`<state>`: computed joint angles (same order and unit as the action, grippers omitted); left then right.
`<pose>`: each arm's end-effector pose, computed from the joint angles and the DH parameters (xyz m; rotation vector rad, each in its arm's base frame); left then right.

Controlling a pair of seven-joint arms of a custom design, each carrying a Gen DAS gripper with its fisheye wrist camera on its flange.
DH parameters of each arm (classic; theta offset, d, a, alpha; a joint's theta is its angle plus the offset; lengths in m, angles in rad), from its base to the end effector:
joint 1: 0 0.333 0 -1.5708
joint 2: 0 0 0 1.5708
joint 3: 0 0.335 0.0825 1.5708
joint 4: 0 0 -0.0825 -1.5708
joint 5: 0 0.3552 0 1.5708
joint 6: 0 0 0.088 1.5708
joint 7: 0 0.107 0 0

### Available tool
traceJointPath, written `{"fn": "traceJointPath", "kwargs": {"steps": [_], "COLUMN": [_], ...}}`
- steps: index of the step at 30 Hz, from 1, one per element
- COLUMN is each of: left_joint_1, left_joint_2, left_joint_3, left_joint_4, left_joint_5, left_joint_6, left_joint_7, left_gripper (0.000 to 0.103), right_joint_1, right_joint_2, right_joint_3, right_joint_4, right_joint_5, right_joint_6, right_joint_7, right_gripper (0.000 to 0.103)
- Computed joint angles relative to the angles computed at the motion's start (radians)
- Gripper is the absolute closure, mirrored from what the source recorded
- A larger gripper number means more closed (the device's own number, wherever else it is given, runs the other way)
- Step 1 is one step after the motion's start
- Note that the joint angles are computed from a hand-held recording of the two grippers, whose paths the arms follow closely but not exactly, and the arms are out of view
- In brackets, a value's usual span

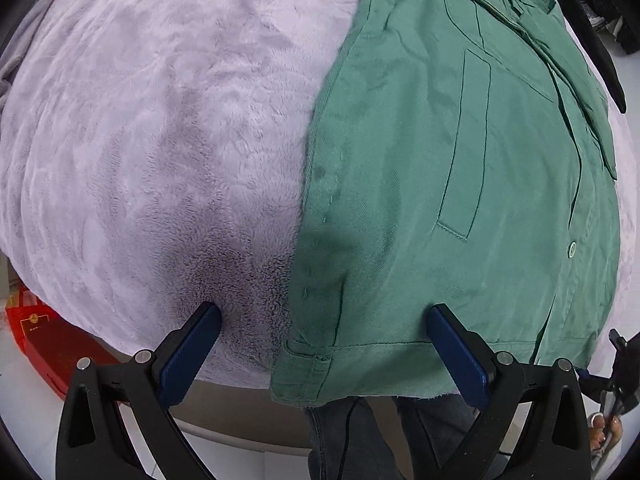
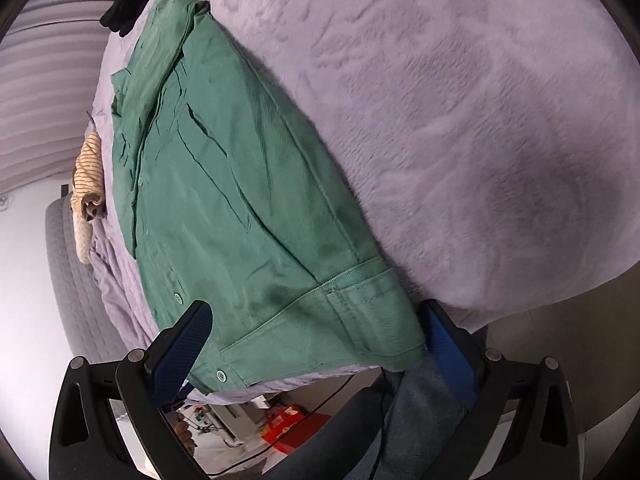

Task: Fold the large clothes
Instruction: 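Move the right tool to the jacket hem and grasp it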

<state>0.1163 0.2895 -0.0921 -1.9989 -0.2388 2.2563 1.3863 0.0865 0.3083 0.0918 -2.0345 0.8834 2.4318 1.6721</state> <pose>0.5815 0.0103 0.3507 2.4374 -1.6748 0.1640 0.5810 0.1042 0.3413 -1.2377 2.3329 0.6150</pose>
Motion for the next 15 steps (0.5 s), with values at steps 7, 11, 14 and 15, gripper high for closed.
{"fn": "traceJointPath", "kwargs": {"steps": [7, 11, 14, 15], "left_joint_1": [0.019, -0.009, -0.016, -0.018], "left_joint_2": [0.006, 0.041, 0.057, 0.06], "left_joint_3": [-0.047, -0.037, -0.036, -0.037], "left_joint_4": [0.013, 0.033, 0.042, 0.047], "left_joint_5": [-0.169, -0.115, -0.103, -0.103], "left_joint_6": [0.023, 0.007, 0.008, 0.009], "left_joint_7": [0.136, 0.143, 0.138, 0.134], "left_gripper": [0.0, 0.0, 0.0, 0.0], "right_joint_1": [-0.023, 0.004, 0.026, 0.028], "right_joint_2": [0.009, 0.008, 0.014, 0.016], "right_joint_3": [0.065, 0.04, 0.027, 0.026], "right_joint_4": [0.033, 0.042, 0.034, 0.028], "right_joint_5": [0.318, 0.34, 0.29, 0.284], "right_joint_6": [0.03, 0.023, 0.033, 0.038], "right_joint_7": [-0.223, -0.233, -0.173, -0.158], "right_gripper": [0.001, 0.001, 0.001, 0.001]}}
